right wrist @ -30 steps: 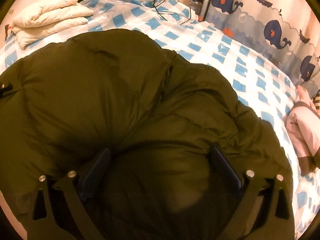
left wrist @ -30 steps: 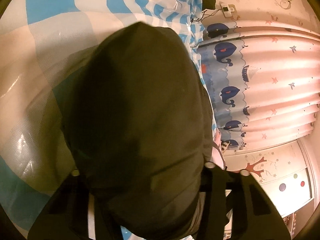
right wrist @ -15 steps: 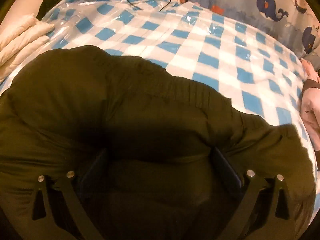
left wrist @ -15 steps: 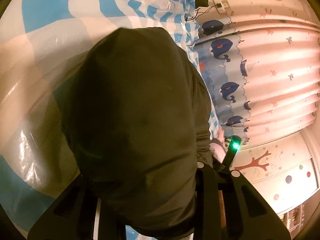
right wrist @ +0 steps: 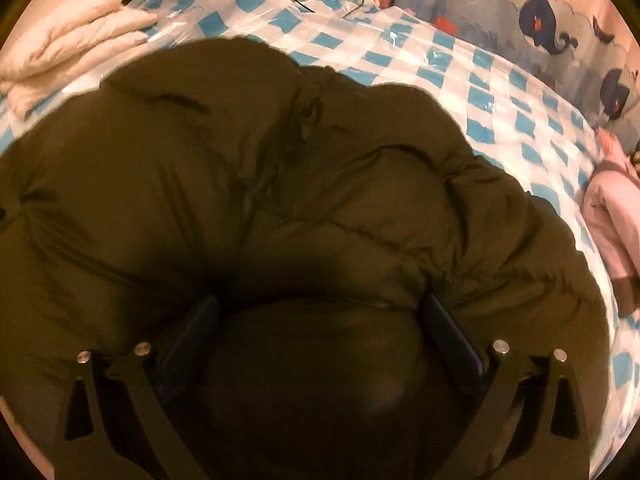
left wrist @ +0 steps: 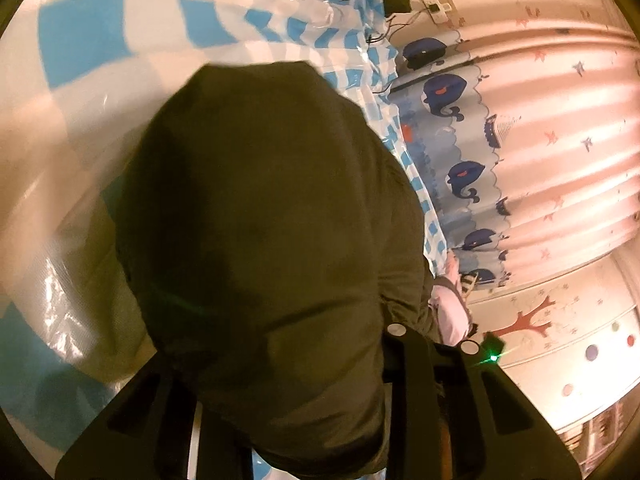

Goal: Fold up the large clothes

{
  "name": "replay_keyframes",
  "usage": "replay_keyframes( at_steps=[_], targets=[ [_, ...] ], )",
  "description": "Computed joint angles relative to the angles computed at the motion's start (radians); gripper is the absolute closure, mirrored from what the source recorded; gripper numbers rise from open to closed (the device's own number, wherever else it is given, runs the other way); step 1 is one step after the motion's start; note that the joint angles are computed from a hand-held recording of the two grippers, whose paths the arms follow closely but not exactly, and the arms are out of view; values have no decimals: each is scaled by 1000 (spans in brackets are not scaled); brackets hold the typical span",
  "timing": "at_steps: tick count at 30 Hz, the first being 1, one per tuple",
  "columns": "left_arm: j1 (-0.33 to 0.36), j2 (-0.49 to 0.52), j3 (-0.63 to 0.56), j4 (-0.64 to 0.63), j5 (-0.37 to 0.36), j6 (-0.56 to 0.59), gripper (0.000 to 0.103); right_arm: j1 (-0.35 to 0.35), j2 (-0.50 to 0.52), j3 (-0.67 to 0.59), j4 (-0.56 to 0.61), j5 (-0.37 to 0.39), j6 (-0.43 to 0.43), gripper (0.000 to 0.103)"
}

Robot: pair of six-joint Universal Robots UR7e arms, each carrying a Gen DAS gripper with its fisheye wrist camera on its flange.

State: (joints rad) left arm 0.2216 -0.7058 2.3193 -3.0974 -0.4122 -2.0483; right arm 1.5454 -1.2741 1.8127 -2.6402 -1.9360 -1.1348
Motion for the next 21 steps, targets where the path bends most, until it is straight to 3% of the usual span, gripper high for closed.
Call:
replay_keyframes(
  at_steps=[3, 5, 8, 11, 21],
  targets=[
    [-4, -40, -31, 129, 0, 2, 81, -10, -80, 57, -17, 59, -37, 6],
    [-4, -51, -54, 178, 2, 17, 81, -25, -84, 89, -33, 17, -57, 6],
    [0, -58, -104, 266, 2, 32, 82, -52, -68, 123, -116, 32, -90, 6],
    [-1, -75, -148, 357, 8, 54, 82, -41, -58, 119, -113, -1, -67, 6],
    [17, -41, -413, 681, 10, 250, 82, -84, -70, 130, -123, 85, -59, 6]
  ],
)
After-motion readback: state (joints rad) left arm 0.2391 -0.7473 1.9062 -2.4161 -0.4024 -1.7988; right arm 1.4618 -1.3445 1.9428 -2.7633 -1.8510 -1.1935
